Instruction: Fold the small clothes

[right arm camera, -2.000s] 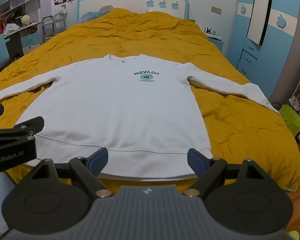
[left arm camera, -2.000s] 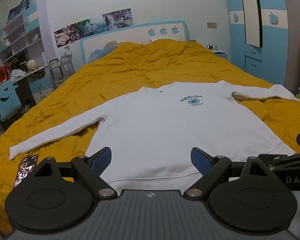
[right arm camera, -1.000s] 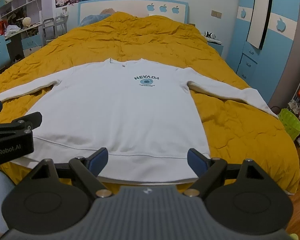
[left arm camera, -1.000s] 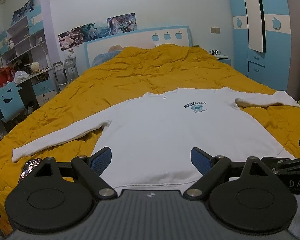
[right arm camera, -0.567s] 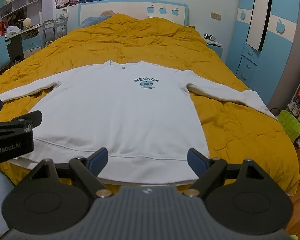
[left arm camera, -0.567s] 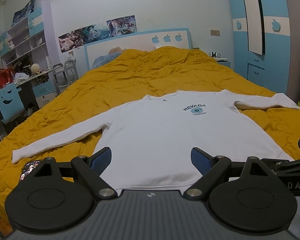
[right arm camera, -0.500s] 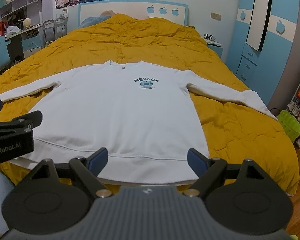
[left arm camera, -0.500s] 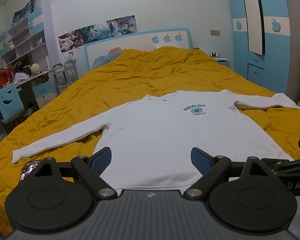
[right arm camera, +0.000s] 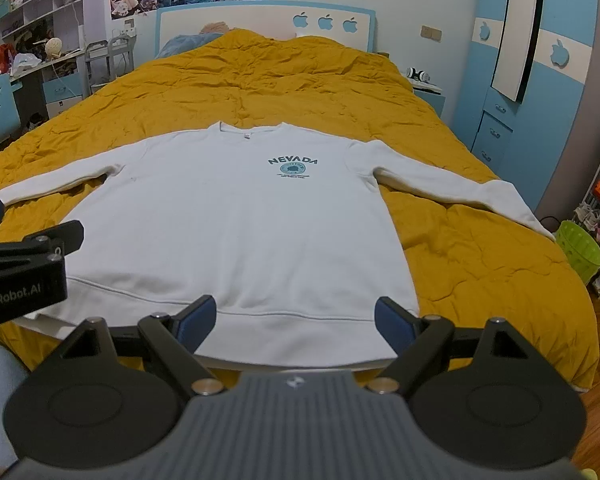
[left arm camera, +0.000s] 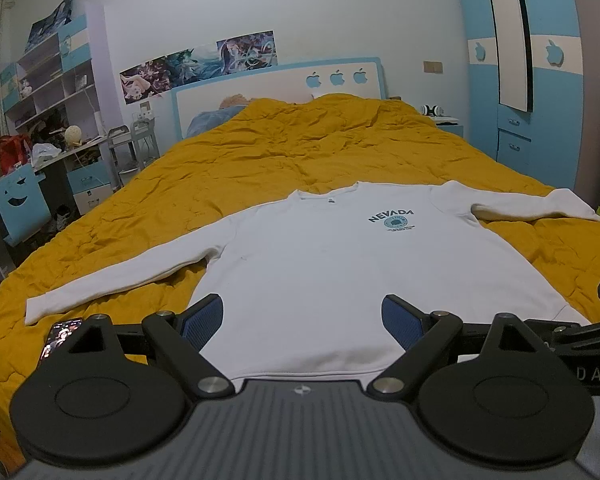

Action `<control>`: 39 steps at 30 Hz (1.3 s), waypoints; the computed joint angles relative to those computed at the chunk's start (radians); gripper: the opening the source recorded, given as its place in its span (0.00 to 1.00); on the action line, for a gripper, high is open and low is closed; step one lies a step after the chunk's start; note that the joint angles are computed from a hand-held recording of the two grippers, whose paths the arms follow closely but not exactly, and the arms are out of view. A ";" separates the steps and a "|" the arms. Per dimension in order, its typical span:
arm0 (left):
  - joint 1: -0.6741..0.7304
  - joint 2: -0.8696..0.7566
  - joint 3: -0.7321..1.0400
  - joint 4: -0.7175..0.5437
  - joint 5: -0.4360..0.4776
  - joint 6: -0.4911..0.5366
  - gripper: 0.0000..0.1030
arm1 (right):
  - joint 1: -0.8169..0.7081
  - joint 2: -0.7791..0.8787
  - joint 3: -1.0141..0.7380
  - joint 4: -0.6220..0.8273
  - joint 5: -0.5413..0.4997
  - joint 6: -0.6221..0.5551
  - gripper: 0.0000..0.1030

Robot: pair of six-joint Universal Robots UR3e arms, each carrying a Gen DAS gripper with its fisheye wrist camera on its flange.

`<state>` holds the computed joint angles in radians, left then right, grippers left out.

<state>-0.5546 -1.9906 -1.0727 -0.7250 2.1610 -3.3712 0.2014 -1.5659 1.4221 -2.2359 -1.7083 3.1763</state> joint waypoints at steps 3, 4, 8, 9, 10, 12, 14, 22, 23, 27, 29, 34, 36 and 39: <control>0.001 0.002 -0.006 0.005 -0.001 0.001 1.00 | 0.002 0.001 0.000 -0.001 -0.002 0.001 0.80; 0.000 0.002 -0.005 0.003 -0.001 0.000 1.00 | 0.002 0.001 0.000 -0.001 -0.002 0.001 0.80; 0.002 0.004 -0.009 0.008 -0.002 0.003 1.00 | 0.002 0.001 0.000 -0.001 -0.002 0.000 0.80; 0.002 0.004 -0.009 0.008 -0.002 0.003 1.00 | 0.002 0.001 0.000 0.001 -0.002 0.001 0.80; 0.001 0.004 -0.008 0.006 -0.002 0.002 1.00 | 0.002 0.001 0.000 0.001 -0.002 0.001 0.80; 0.001 0.004 -0.009 0.007 -0.002 0.002 1.00 | 0.003 0.001 0.000 0.002 -0.002 0.002 0.80; 0.002 0.004 -0.011 0.009 -0.003 0.003 1.00 | 0.005 0.000 0.002 0.001 -0.003 0.002 0.80; 0.002 0.005 -0.013 0.010 -0.002 0.003 1.00 | 0.010 0.001 0.002 0.004 -0.006 0.006 0.80; 0.003 0.006 -0.014 0.010 -0.004 0.003 1.00 | 0.011 0.000 0.004 0.003 -0.007 0.006 0.80; 0.004 0.007 -0.015 0.012 -0.005 0.004 1.00 | 0.010 0.001 0.000 0.007 -0.006 0.006 0.80; 0.003 0.007 -0.015 0.011 -0.004 0.003 1.00 | 0.010 0.002 0.000 0.006 -0.006 0.007 0.80; 0.004 0.008 -0.017 0.011 -0.006 0.003 1.00 | 0.010 0.002 0.000 0.007 -0.007 0.006 0.80; 0.007 0.011 -0.020 0.008 -0.012 0.003 1.00 | 0.011 0.002 -0.001 0.008 -0.007 0.007 0.80; 0.026 0.014 -0.018 0.003 -0.040 0.005 1.00 | 0.005 0.001 0.005 -0.007 0.003 0.001 0.80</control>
<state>-0.5289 -1.9769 -1.0903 -0.7220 2.1213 -3.3665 0.2066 -1.5650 1.4267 -2.2429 -1.7053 3.1772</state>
